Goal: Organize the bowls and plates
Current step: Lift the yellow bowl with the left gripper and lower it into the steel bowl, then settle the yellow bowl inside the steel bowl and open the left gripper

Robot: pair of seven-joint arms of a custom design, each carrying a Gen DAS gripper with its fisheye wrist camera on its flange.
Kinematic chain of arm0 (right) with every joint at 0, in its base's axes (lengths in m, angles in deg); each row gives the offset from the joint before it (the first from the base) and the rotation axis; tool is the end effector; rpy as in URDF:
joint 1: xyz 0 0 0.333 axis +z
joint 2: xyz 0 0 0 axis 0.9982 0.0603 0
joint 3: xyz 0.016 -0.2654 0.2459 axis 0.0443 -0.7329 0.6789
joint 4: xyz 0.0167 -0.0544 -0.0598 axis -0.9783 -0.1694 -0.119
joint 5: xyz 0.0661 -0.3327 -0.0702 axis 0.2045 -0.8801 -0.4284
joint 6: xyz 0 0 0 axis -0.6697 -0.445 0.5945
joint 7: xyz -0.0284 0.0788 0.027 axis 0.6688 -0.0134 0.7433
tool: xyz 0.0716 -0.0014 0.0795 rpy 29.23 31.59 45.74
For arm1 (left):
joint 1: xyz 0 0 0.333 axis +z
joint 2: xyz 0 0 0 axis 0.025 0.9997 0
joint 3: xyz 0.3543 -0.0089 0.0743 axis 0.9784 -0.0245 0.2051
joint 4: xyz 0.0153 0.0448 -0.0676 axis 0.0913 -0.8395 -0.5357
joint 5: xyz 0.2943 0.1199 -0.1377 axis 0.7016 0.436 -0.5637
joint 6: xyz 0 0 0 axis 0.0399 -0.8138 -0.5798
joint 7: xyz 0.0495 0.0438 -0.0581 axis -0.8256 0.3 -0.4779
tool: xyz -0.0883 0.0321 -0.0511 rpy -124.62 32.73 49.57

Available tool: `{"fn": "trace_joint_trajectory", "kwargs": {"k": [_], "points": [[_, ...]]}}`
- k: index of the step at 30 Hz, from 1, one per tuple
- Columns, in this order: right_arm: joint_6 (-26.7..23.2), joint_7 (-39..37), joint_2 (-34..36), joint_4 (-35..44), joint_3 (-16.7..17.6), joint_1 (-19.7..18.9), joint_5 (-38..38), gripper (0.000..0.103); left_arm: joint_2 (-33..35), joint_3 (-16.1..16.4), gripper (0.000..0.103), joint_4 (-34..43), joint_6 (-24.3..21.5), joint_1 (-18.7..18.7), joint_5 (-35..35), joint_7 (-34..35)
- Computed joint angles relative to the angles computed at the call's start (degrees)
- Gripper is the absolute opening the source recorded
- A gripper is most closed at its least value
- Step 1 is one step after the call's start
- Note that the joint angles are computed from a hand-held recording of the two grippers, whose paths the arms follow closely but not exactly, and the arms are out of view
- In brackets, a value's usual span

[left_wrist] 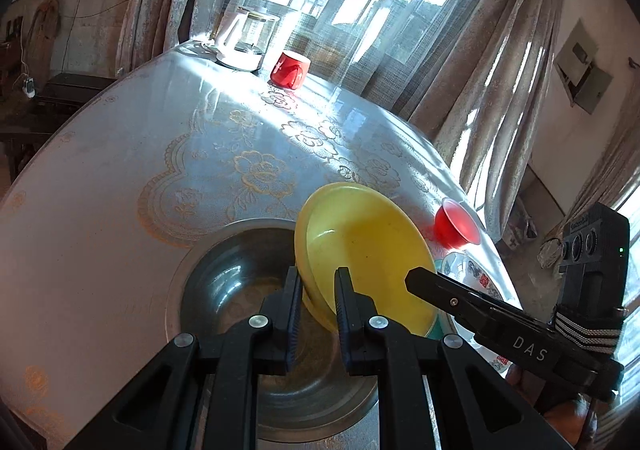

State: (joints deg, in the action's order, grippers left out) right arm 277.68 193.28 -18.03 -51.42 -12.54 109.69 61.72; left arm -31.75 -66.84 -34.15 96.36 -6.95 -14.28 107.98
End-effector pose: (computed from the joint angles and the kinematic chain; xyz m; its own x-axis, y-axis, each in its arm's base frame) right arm 0.5970 0.1940 0.3553 -0.1345 -0.9127 -0.3859 -0.6784 0.3687 -0.6354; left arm 0.6410 -0.3806 0.3673 -0.4669 -0.7667 0.4407 -0.7728 0.1115 -0.6248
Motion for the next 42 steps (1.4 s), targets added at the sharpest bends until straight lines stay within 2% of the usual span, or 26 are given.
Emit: {"fn": "trace_joint_trajectory", "kwargs": {"k": [6,10,12,14,16,19,28,30,34,36,39,42], "points": [[-0.09,1.13,2.00,1.65,4.80,-2.91,-2.80,0.027,-1.50,-2.08,0.015,-5.94,3.06,3.94,-0.49,-0.68],[-1.42,1.70,2.93,2.28,5.54,-3.07,-3.99,0.027,-2.58,1.33,0.015,-7.84,4.99,1.95,1.14,-2.75],[-2.65,1.46,3.11,2.69,2.33,0.26,-3.06,0.027,-2.76,2.76,0.015,-8.24,5.40,0.93,2.27,-3.87],[-3.81,1.14,3.33,3.02,-1.10,3.65,-1.96,0.027,-2.39,2.29,0.015,-8.43,5.39,1.45,3.16,-4.52],[-3.93,1.33,3.29,2.84,-0.32,2.90,-2.06,0.027,-1.84,1.72,0.015,-8.15,5.16,1.98,3.87,-4.99],[-3.59,1.76,3.38,2.65,1.64,0.83,-2.67,0.027,-1.55,2.99,0.016,-7.26,3.92,0.92,4.62,-6.00],[-5.39,2.24,4.60,4.63,1.32,0.62,-3.53,0.027,-0.39,4.35,0.016,-5.27,1.78,-0.15,4.64,-6.80],[-5.92,2.34,4.83,5.00,1.17,0.71,-3.71,0.027,-0.70,5.91,0.016,-5.16,1.84,-1.32,4.85,-7.13],[-7.82,2.49,5.43,6.12,-1.27,2.90,-3.90,0.027,-1.32,8.92,0.016,-5.18,2.09,-3.61,5.79,-7.76],[-8.62,2.79,5.58,6.47,-3.87,5.26,-3.79,0.027,-1.06,8.61,0.017,-5.09,2.29,-3.34,6.09,-7.56],[-8.60,3.04,5.59,6.23,-5.74,6.94,-4.00,0.027,-0.72,8.27,0.017,-4.79,2.27,-3.01,6.36,-7.34],[-8.92,3.14,5.74,6.30,-7.58,8.61,-4.14,0.027,-1.01,9.69,0.017,-4.59,2.00,-4.14,6.60,-7.91]]}}
